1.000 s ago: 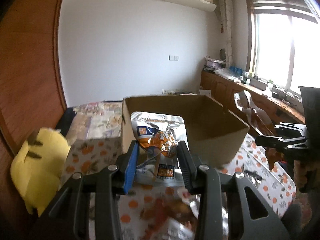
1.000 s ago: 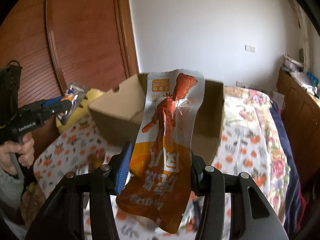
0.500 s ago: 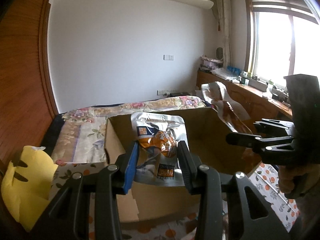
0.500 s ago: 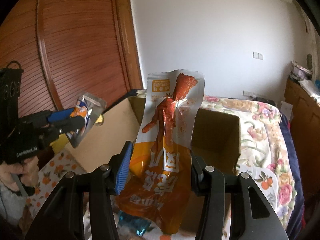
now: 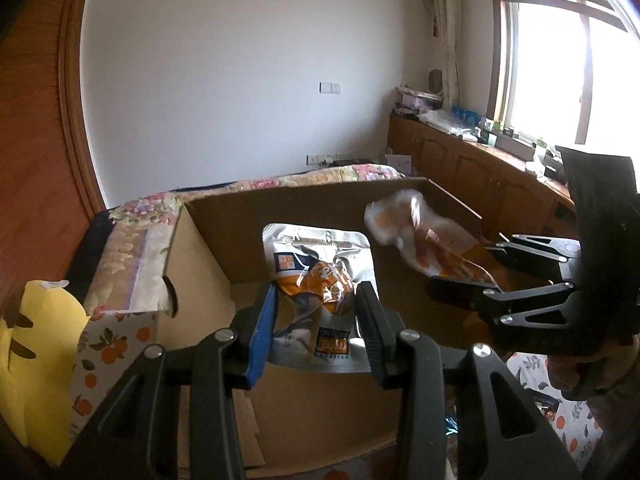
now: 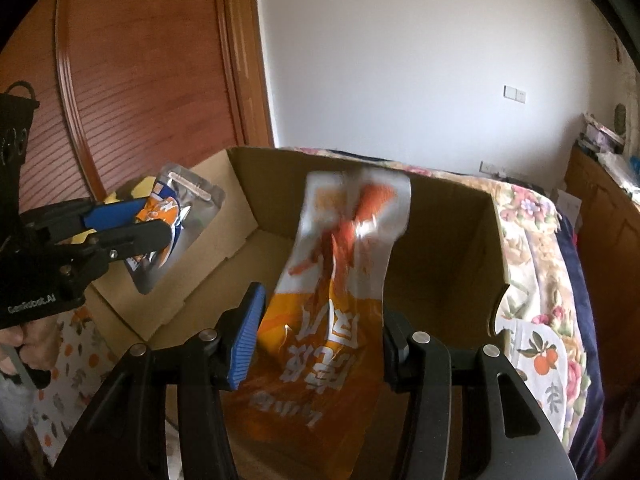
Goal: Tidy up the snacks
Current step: 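Carry the silver packet in the left tool while the right tool carries the orange packet over the box, then open both tools to drop the packets into the cardboard box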
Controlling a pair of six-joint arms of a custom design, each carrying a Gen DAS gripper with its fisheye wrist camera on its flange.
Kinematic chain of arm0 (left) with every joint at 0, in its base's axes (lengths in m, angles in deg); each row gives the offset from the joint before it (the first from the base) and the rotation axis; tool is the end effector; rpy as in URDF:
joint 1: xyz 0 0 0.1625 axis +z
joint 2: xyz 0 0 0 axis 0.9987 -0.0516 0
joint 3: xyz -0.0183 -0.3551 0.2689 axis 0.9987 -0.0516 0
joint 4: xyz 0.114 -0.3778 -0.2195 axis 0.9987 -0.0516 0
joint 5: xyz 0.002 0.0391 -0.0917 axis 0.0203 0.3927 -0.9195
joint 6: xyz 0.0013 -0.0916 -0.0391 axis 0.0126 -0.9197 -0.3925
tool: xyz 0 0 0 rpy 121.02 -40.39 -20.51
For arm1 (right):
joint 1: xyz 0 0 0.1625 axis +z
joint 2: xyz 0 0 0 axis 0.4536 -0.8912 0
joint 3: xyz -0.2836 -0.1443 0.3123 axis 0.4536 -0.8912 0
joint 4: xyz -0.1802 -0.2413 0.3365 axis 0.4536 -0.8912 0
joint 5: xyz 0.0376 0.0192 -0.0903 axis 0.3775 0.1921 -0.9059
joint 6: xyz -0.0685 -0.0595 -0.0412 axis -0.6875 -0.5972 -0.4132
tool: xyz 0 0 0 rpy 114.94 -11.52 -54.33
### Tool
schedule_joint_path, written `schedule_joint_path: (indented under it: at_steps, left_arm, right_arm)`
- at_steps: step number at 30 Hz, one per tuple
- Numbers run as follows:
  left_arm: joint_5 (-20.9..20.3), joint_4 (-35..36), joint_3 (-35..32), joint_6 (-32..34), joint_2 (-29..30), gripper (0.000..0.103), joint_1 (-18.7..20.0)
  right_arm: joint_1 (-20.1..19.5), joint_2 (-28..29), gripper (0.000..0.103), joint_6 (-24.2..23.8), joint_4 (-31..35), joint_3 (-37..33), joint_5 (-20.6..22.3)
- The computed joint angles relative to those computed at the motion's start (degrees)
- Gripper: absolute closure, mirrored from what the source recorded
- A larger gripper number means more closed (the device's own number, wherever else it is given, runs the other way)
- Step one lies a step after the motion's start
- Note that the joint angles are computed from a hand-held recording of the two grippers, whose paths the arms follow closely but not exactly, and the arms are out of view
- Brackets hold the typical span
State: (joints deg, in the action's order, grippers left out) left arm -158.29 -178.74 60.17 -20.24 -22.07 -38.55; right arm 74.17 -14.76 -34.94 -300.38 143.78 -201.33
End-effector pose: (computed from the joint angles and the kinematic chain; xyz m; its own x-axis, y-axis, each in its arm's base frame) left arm -0.2197 -0.4965 0.1055 -0.5119 0.7397 -0.4368 0.8572 0.4069 -0.3155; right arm 0.1617 -0.4202 0.1611 -0.7454 0.0050 0.6666 -0.5206 0.6201 -0.5869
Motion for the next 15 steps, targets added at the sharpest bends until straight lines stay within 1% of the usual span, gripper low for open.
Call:
schedule_joint_path:
  at_steps: [4,5,6,7,10,12,15]
  left_arm:
    - [0.8,0.0,0.6,0.7,-0.2,0.062,-0.7]
    - [1.0,0.2,0.8,0.7,-0.4,0.059,-0.9]
    - [1.3,0.6,0.9,0.5,-0.6,0.054,-1.1]
    - [1.5,1.0,0.9,0.5,-0.8,0.052,-1.3]
    - [2.4,2.4,1.0,-0.2,-1.8,0.051,-1.4]
    - [2.8,3.6,1.4,-1.2,-3.0,0.046,-1.7]
    - [4.6,4.3,2.3,-2.5,-4.5,0.045,-2.8]
  right_arm:
    - [0.1,0.2,0.052,0.5,0.2,-0.1,-0.8]
    - [0.1,0.2,0.052,0.4,-0.1,-0.1,-0.8]
    - [0.3,0.2,0.051,0.3,-0.2,-0.1,-1.2]
    - [0.6,0.5,0.047,0.1,-0.3,-0.4,-2.1]
    - [1.4,0.7,0.047,0.0,-1.6,-0.2,-3.6]
    - [2.3,0.0,0.047,0.6,-2.7,0.8,-3.7]
    - [4.2,-0.4,0.047,1.2,-4.3,2.0,-5.0]
